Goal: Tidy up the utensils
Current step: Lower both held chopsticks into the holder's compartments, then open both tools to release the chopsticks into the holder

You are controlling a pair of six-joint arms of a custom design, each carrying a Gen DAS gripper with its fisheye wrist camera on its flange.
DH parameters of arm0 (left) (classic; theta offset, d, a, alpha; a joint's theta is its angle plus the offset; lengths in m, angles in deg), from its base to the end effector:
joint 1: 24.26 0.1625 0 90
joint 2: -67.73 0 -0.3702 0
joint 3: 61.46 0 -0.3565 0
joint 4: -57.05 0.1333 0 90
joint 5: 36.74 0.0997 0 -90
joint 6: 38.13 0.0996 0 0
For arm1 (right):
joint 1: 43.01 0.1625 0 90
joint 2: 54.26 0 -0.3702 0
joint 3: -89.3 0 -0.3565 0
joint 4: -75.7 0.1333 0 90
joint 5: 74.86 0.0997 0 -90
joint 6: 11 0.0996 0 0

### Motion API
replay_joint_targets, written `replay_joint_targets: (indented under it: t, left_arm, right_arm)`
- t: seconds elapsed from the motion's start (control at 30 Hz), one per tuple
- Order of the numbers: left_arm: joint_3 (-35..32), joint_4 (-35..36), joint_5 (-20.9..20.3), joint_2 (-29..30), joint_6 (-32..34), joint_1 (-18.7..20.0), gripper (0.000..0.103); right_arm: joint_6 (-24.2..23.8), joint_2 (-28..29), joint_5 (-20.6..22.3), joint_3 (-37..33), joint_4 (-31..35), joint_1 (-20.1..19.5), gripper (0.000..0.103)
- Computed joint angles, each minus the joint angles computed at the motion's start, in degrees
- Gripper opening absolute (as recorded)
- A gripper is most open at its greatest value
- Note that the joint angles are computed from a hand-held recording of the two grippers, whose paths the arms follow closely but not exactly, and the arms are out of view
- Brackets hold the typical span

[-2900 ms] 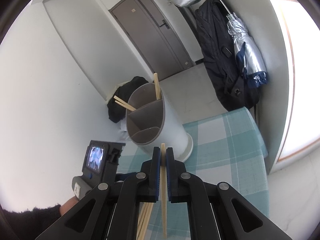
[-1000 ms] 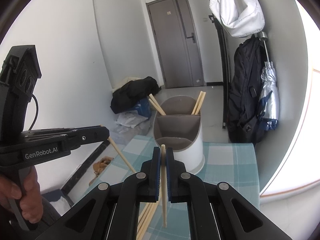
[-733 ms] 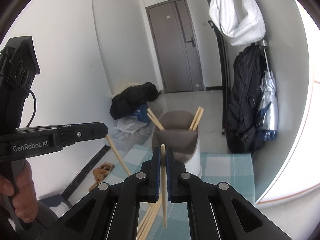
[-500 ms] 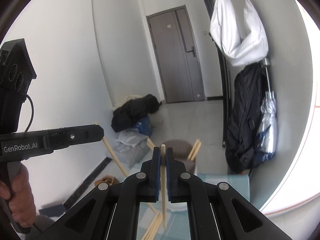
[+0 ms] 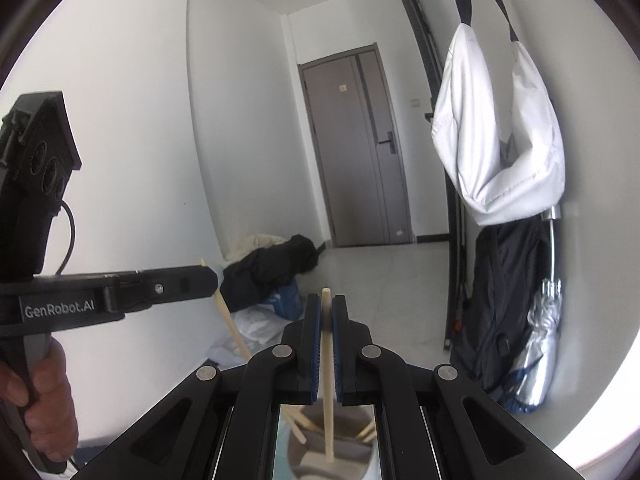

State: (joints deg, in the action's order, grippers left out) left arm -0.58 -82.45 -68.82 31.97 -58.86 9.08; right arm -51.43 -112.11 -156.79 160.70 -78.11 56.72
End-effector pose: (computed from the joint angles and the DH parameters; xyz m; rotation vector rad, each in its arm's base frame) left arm -0.4951 -0.5863 0.2205 0.4525 2.2962 -1.1958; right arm 0.2606 -0.6484 0.4060 1.2477 -2.4513 1.2949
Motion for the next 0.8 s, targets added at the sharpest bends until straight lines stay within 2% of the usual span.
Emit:
replay_joint_targets:
  t: [0.3, 0.63, 0.7, 0.77, 0.8]
  left_arm:
    - [-3.88, -0.14, -2.12, 3.05, 1.74, 3.84, 0.000]
    - [-4.95, 4.22, -7.37, 3.63, -1.06, 7.55, 0.000]
    - [-6.60, 7.80, -8.28, 4.12, -2.84, 7.91, 0.001]
    - [-7.12, 11.21, -7.22, 4.13, -5.98, 8.13, 0.008]
    - [-6.65, 12.25, -6.62, 3.72, -7.55, 8.14, 0.019]
  right_arm:
    - [2.56, 8.66, 0.21, -10.07, 1.77, -2.03, 0.004]
    - [3.98, 11.57, 0.37, -12.38, 5.71, -3.61, 0.005]
    - [3.63, 11.78, -0.61, -12.03, 6.41, -3.80, 0.008]
    - [3.59, 11.64, -0.68, -11.66, 8.51, -4.27, 0.008]
    - [3.51, 11.45, -1.03, -11.24, 8.97, -4.42, 0.008]
